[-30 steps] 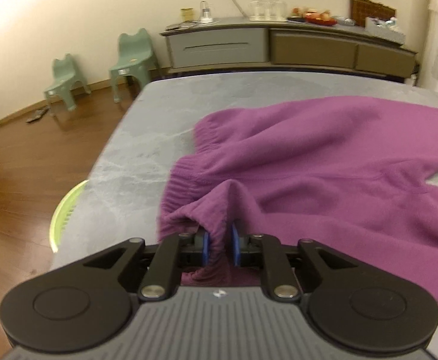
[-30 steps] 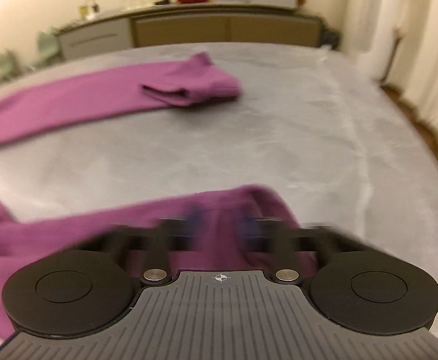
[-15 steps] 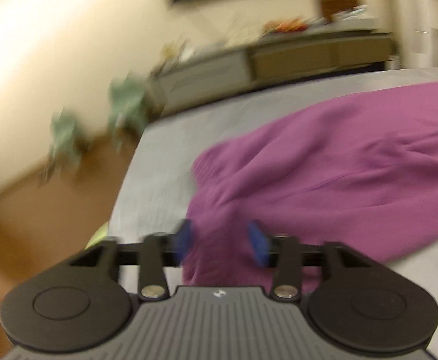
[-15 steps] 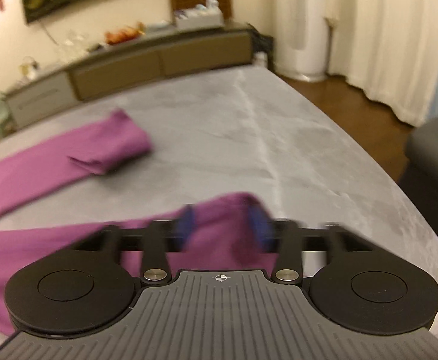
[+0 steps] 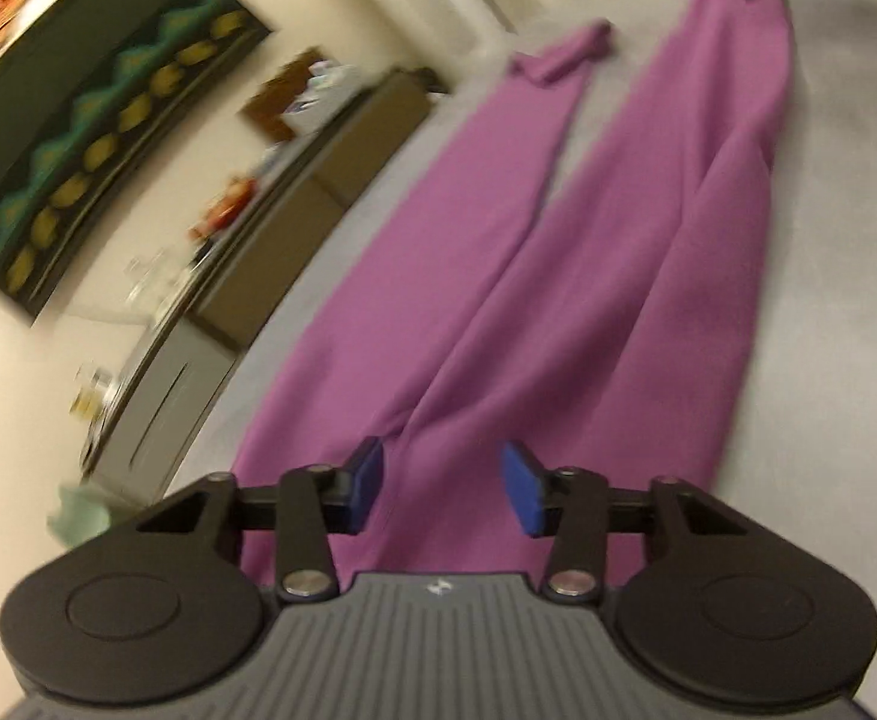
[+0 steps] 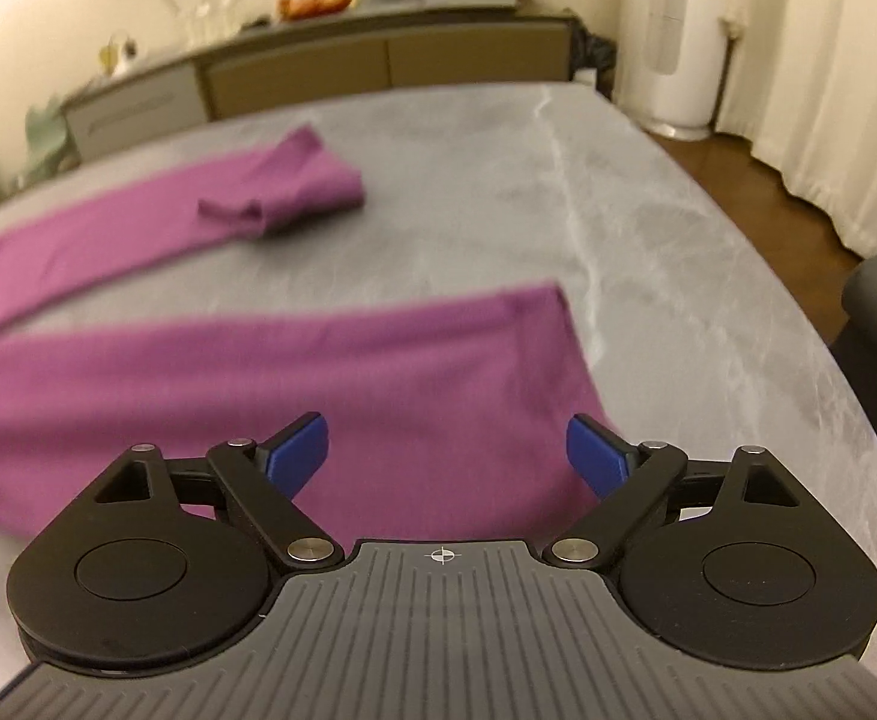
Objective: Fold clothes
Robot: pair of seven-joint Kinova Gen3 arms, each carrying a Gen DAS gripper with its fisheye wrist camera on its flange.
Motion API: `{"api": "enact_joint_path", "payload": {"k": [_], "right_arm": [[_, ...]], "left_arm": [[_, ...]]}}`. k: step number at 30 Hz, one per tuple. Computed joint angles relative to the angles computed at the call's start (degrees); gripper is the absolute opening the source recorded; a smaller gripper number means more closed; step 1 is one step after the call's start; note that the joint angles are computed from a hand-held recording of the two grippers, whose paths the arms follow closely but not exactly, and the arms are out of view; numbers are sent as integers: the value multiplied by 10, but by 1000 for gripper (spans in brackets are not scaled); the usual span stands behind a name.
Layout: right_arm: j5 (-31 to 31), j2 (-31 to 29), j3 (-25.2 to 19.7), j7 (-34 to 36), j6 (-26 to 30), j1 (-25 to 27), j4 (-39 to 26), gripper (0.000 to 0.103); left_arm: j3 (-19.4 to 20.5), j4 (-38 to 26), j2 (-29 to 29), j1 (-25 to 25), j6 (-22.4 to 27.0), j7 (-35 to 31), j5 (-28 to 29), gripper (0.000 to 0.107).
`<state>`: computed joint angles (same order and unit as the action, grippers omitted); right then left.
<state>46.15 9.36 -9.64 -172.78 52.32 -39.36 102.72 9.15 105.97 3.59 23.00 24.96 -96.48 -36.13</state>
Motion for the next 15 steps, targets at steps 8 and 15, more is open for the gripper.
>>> {"api": "enact_joint_path", "payload": {"k": [8,15], "right_arm": [[12,-13,-28,26,-44,27,43,27],[4,-9,9,73,46,-15,28,7]], "left_arm": [[114,-98,88,-135,49,-98,129,2],[-54,-158,101,-32,26,20,211,3]]}}
